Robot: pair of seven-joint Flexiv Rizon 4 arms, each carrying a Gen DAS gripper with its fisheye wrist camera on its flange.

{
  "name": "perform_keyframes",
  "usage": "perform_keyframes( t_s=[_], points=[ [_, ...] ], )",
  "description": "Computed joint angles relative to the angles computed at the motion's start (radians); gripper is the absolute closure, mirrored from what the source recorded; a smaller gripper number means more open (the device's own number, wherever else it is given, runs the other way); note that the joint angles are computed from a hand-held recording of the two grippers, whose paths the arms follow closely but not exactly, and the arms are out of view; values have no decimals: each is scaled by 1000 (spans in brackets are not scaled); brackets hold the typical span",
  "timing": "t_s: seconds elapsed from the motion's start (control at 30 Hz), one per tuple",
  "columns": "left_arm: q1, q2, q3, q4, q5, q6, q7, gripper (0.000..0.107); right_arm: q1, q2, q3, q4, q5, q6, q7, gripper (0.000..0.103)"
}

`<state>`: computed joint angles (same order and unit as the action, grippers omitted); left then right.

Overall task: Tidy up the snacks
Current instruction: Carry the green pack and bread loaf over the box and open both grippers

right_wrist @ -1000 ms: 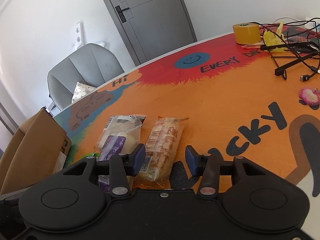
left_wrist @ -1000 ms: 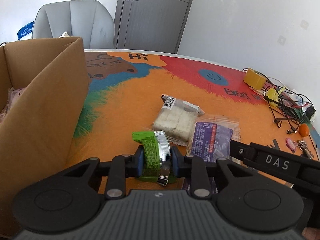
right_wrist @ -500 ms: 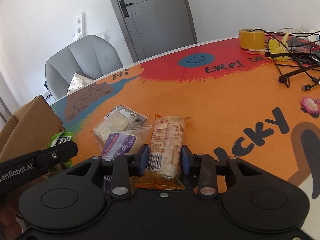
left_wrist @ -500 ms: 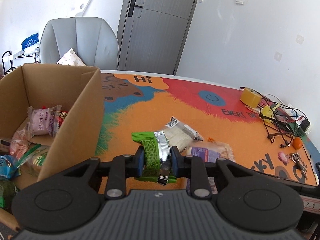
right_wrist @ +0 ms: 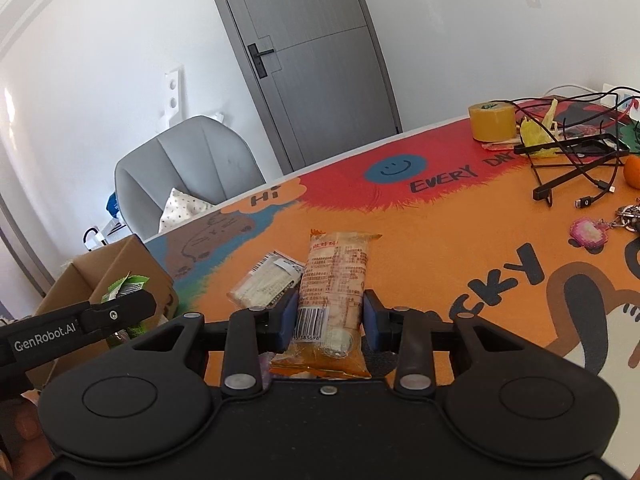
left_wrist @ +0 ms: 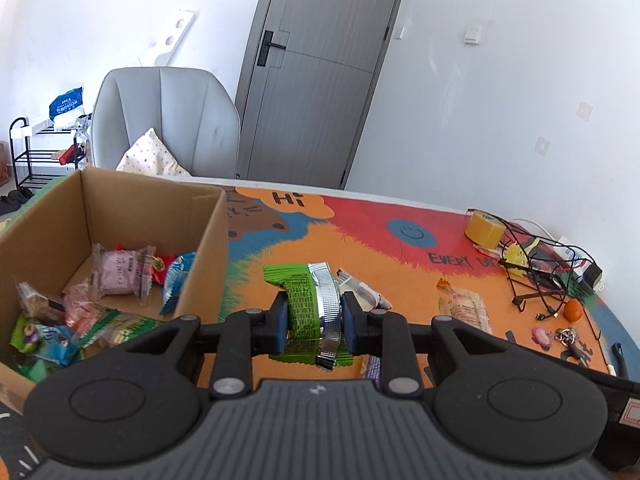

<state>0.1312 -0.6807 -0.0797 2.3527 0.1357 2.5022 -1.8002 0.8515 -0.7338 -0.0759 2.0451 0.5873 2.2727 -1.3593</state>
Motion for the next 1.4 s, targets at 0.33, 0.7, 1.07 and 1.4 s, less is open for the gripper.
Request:
perform_keyframes(
  t_s=[0.33,0.7,1.07,1.4],
  points=[
    [57,58,31,69,41,71,-29,81,22,33,34,-3,3,44,-39,68],
    [142,92,59,109,88,100,-66,81,68,54,38,-43,29,23,-113,68],
    [233,112,65,121,156,67,-101,80,93,63,50,-81,24,2,-156,68],
    [295,132,78,132,172,43,-141,69,107,65,59,-115,-28,-24,-165,68]
  ],
)
